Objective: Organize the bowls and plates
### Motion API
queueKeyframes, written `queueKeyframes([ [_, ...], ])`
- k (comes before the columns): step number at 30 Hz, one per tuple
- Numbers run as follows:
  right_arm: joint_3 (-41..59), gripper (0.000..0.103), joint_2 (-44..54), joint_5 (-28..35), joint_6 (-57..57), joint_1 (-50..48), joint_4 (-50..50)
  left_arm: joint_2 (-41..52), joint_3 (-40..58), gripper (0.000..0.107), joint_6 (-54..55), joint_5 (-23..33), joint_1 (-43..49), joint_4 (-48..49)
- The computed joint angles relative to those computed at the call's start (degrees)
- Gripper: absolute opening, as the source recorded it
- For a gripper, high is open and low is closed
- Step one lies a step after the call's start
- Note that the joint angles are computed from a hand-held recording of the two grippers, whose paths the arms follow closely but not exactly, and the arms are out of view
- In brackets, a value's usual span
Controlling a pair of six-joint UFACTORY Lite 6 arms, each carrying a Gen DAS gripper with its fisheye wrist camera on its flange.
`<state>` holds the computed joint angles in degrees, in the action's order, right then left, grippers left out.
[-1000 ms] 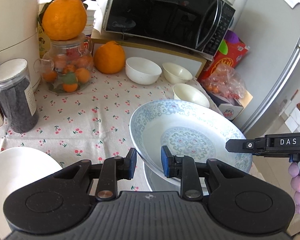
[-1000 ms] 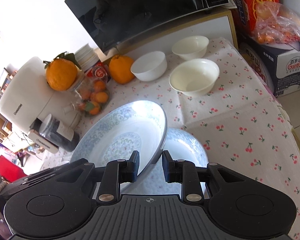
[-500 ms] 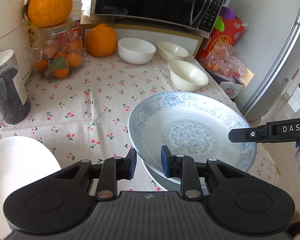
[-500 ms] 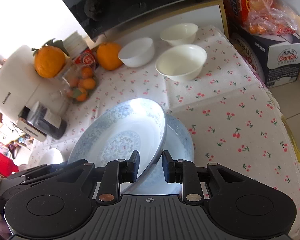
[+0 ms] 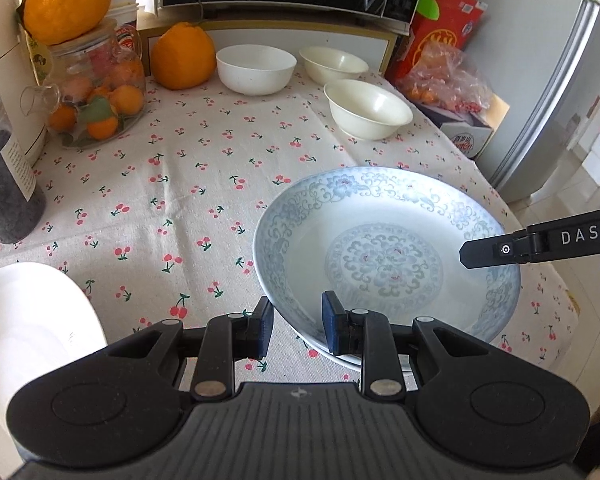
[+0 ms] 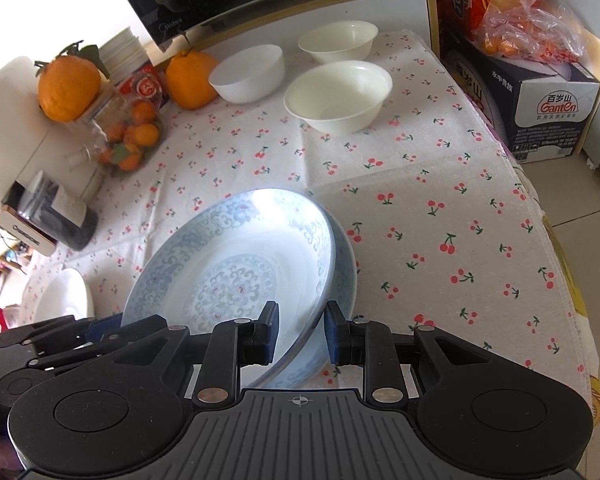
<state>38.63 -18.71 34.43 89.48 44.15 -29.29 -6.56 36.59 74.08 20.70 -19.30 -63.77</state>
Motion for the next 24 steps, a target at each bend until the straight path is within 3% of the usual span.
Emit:
queueKeyframes([
  [12,4.55,0.024,7.02,5.25,-0.60,3.96,-2.91,-0.44,-0.56,0.023,-3.43,-4.21,-3.22,3.95],
  [24,9.78,0.026,13.54,11.36,-4.02,7.37,-4.36,-1.42,-1.59,0.023,-13.66,-8.90,-7.14,15.28],
])
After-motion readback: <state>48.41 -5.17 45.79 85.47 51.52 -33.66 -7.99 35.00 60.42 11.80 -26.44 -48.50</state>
